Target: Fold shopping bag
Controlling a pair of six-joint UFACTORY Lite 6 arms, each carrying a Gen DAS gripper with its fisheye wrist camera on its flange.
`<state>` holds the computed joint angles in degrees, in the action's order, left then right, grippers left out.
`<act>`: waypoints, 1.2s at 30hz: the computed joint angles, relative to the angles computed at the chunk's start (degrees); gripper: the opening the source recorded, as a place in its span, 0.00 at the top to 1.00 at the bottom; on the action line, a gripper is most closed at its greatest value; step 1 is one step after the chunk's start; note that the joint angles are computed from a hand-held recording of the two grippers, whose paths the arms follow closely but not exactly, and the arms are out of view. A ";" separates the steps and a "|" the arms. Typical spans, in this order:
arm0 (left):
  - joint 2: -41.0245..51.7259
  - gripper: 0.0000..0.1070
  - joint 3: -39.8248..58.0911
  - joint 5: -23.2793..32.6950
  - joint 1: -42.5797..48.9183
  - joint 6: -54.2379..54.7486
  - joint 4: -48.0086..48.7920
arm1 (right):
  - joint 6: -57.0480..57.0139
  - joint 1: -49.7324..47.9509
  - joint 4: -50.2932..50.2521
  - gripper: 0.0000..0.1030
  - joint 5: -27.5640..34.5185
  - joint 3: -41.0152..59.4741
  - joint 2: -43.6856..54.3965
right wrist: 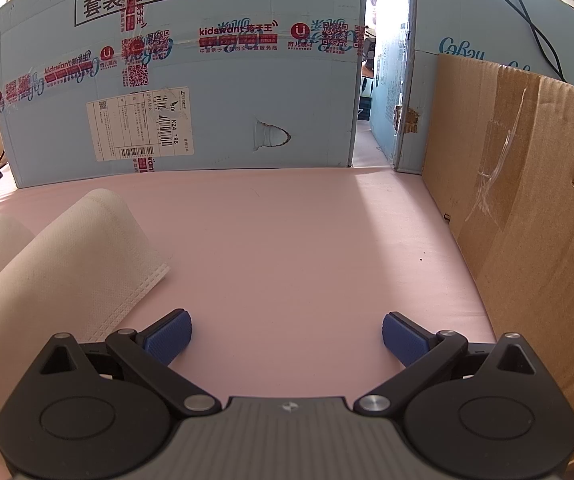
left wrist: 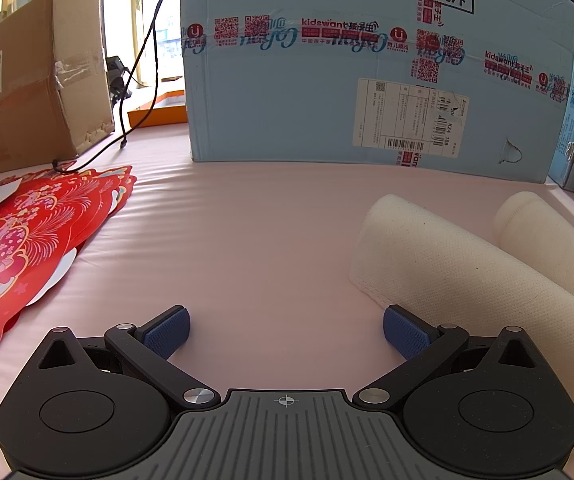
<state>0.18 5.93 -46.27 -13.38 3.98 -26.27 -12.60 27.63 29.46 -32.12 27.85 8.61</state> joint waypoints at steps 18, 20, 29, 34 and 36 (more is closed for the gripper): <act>-0.22 0.04 -0.33 -0.14 -0.50 0.11 -0.57 | -0.52 0.44 0.80 0.00 -0.11 0.26 0.31; -0.24 0.04 -0.35 -0.16 -0.63 0.11 -0.71 | -0.74 0.98 1.49 0.00 -0.29 0.65 0.82; -0.18 0.04 -0.29 -0.19 -1.17 0.25 -1.32 | -0.42 0.68 0.94 0.00 -0.31 0.44 0.68; -0.40 0.04 -0.34 -0.03 -0.94 0.21 -1.06 | -0.48 0.75 1.05 0.00 -0.34 0.44 0.69; -0.45 0.04 -0.34 0.02 -1.01 0.26 -1.17 | -0.47 0.71 1.01 0.00 -0.31 0.43 0.66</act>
<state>-0.27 5.59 -46.25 -14.39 4.23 -27.44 -13.07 28.34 30.48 -32.43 28.28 9.27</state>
